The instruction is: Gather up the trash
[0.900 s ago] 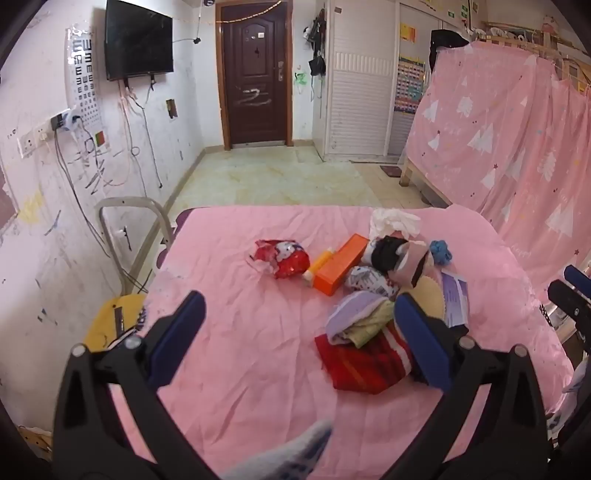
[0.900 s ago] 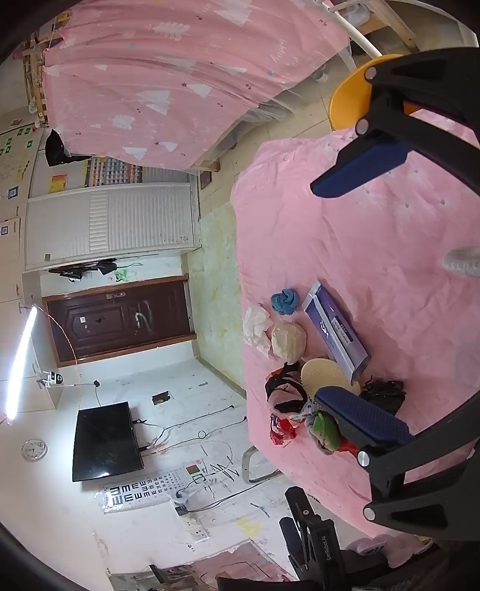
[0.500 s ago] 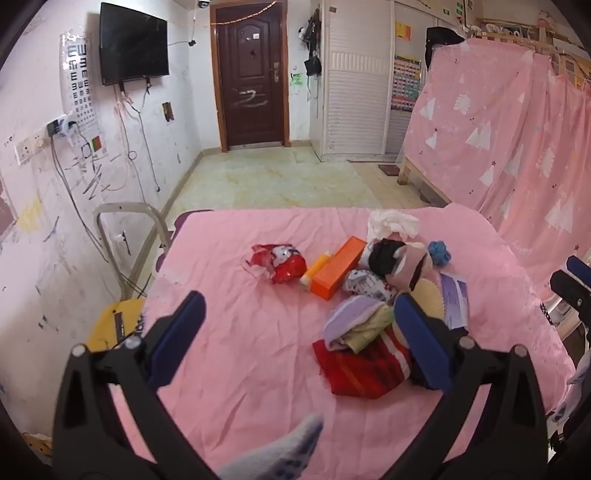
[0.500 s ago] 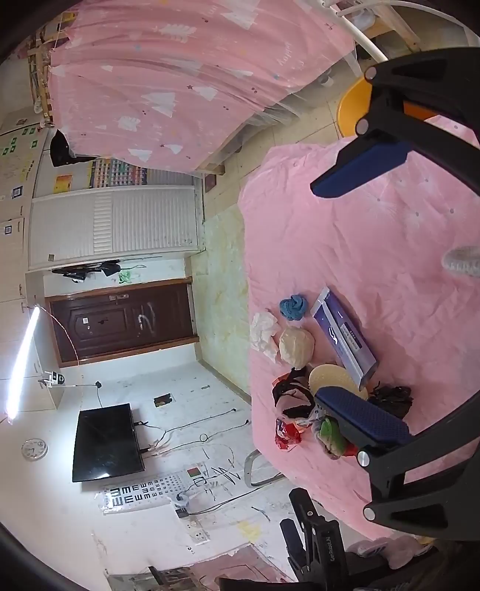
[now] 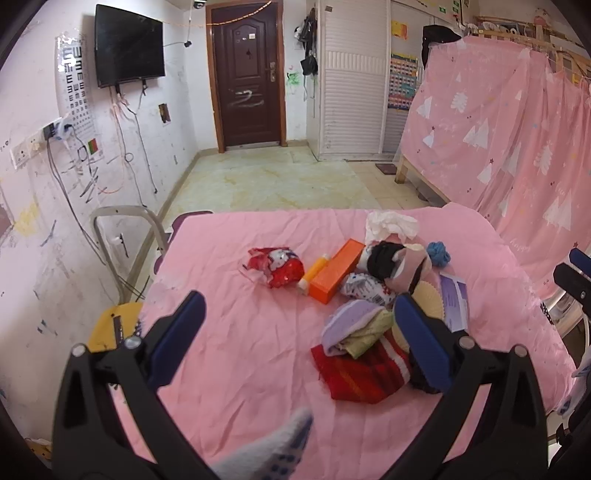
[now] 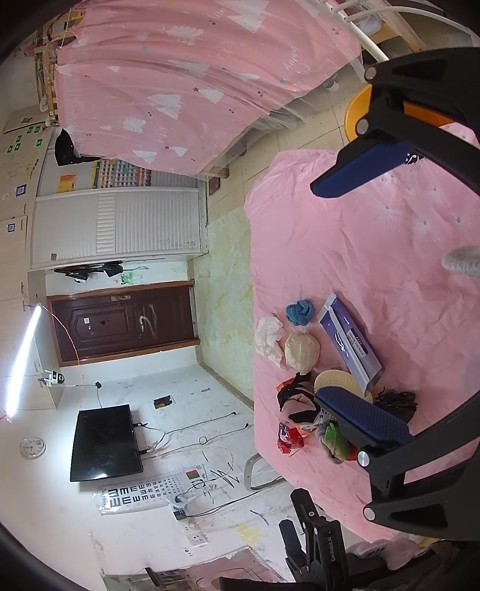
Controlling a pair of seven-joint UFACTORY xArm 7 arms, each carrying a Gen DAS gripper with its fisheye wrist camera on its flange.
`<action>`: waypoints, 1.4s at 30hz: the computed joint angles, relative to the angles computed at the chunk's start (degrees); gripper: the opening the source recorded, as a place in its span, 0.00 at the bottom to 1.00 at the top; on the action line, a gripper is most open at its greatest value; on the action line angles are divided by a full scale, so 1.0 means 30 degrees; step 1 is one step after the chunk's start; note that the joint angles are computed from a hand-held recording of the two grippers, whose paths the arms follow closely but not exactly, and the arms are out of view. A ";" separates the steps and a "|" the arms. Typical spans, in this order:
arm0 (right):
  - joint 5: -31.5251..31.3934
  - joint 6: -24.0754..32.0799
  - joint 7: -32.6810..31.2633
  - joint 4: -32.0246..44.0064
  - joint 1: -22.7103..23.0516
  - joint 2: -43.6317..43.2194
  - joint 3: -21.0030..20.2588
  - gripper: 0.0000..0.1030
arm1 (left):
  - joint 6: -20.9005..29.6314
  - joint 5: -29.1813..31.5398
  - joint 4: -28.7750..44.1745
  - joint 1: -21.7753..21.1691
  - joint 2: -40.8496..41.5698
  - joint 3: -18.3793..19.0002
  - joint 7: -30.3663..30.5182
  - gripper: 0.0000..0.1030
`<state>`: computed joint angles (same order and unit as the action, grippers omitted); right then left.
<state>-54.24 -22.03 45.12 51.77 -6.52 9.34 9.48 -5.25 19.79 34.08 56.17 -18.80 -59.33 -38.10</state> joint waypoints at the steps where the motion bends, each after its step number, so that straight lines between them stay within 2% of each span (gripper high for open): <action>1: -0.0006 0.0060 -0.0042 -0.0014 0.0012 -0.0073 -0.0006 0.90 | 0.0035 0.0001 0.0017 0.0022 -0.0022 -0.0035 0.0005 0.96; 16: 0.0559 0.0300 -0.0616 0.0183 -0.0090 -0.0075 0.0123 0.90 | 0.0303 0.0436 0.0395 -0.0050 0.0097 0.0202 0.0069 0.96; 21: 0.0602 0.0359 -0.0720 0.0266 -0.0204 -0.0076 0.0204 0.90 | 0.0253 0.0692 0.0558 0.0372 0.0137 -0.0140 -0.0155 0.96; 42: 0.1182 0.0509 -0.1388 0.0340 -0.0268 -0.0043 0.0458 0.90 | 0.0331 0.1123 0.0661 0.0460 0.0162 -0.0152 -0.0500 0.96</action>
<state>-50.70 -20.50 40.95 52.79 -7.32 9.21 10.86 -4.26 23.16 36.06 57.55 -18.32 -59.79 -39.60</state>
